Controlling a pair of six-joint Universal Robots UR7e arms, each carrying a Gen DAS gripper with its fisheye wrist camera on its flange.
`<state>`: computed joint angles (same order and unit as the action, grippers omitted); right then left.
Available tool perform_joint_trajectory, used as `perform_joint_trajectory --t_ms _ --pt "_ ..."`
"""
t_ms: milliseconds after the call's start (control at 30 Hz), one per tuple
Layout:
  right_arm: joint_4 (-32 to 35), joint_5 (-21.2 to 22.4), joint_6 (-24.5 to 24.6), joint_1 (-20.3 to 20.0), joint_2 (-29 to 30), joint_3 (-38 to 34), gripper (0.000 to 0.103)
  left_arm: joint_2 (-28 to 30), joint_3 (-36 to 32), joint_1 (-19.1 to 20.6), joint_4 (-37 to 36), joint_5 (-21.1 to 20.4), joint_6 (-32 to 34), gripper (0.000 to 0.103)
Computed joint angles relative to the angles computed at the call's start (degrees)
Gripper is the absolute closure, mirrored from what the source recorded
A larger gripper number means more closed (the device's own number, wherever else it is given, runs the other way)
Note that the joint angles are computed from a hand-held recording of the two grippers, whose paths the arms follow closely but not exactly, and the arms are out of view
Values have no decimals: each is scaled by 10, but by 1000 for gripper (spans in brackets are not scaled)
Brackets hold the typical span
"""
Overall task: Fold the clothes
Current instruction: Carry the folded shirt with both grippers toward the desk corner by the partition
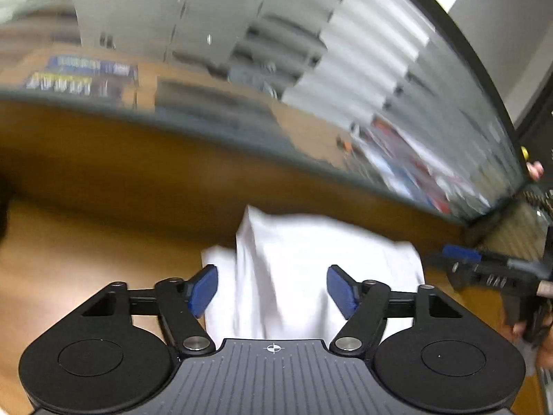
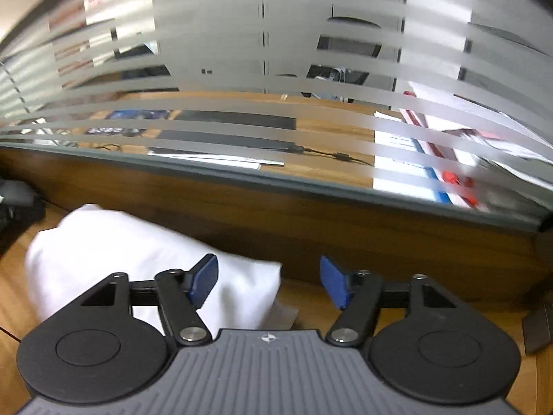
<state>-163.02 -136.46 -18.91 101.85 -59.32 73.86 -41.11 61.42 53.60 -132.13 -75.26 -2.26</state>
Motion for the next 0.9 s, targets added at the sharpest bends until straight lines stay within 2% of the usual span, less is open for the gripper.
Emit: perform_joint_trajectory --t_ms 200,267,333,500,600,667,767,900 --pt "12 -26 84 27 -41 78 22 -30 87 -2 -19 2 2 28" --pt "15 -36 111 33 -54 101 21 -29 95 -1 -22 3 -3 33" --pt "19 -44 139 40 -66 120 20 -29 99 -3 -18 22 -37 43" --pt "17 -62 179 51 -82 150 16 -33 109 -2 -12 57 -153 47" --pt "27 -72 189 61 -88 155 15 -49 123 -4 -7 72 -221 57" --pt "28 -76 185 63 -81 146 15 -62 138 -15 -23 93 -209 61" --pt "20 -79 176 58 -62 126 15 -74 154 -37 -53 118 -142 61" --pt "14 -73 179 46 -37 96 17 -70 157 -64 -107 123 -34 61"
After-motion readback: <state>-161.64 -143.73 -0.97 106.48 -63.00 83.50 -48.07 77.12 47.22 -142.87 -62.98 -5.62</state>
